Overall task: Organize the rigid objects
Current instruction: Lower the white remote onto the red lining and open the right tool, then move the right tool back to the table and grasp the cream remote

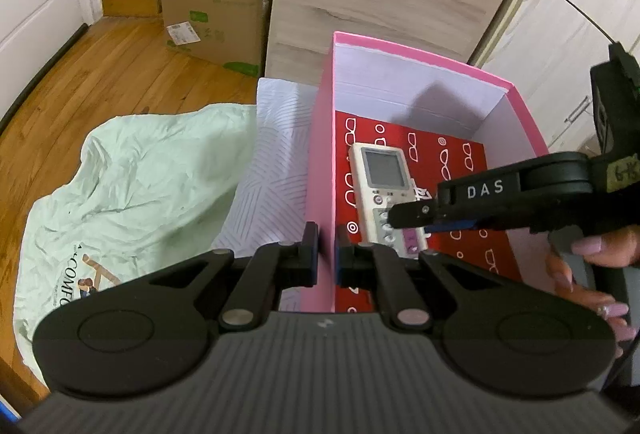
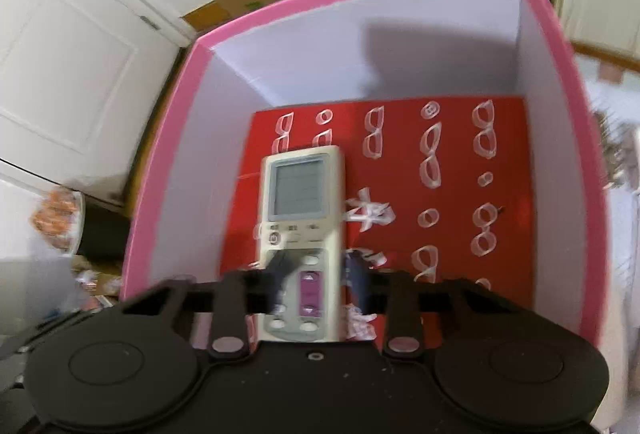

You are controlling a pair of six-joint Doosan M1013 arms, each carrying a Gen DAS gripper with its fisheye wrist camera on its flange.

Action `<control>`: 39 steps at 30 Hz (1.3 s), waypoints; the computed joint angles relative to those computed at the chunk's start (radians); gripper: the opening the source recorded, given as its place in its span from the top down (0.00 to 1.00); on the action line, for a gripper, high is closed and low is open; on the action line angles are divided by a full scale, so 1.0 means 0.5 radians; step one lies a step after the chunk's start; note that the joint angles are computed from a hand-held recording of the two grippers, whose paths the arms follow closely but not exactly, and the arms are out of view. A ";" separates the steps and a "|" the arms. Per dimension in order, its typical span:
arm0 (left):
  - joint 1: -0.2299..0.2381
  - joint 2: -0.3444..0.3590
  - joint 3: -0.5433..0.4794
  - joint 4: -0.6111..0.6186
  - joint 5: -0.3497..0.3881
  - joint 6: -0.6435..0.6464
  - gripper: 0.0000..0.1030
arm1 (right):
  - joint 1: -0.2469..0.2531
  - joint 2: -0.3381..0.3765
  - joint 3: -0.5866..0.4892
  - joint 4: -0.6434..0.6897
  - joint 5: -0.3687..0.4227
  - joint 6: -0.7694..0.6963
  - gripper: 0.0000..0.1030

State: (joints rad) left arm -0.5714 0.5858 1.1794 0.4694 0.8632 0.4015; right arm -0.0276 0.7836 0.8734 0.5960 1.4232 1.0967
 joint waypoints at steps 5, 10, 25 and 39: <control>-0.003 0.005 -0.010 0.006 0.023 -0.010 0.94 | 0.003 0.022 -0.004 0.126 0.135 0.003 0.66; -0.009 0.011 -0.023 0.018 0.052 -0.015 0.95 | 0.019 -0.011 0.032 0.091 0.101 -0.012 0.66; -0.007 0.007 -0.017 0.020 0.051 0.004 0.95 | -0.288 -0.236 0.127 0.316 0.033 -0.426 0.55; -0.021 0.016 -0.034 0.050 0.093 -0.019 0.95 | -0.463 -0.258 0.276 0.031 -0.260 -0.344 0.45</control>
State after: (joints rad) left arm -0.5821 0.5940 1.1626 0.4946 0.9098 0.3921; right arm -0.2589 0.6544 1.0116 0.6113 1.2931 0.9245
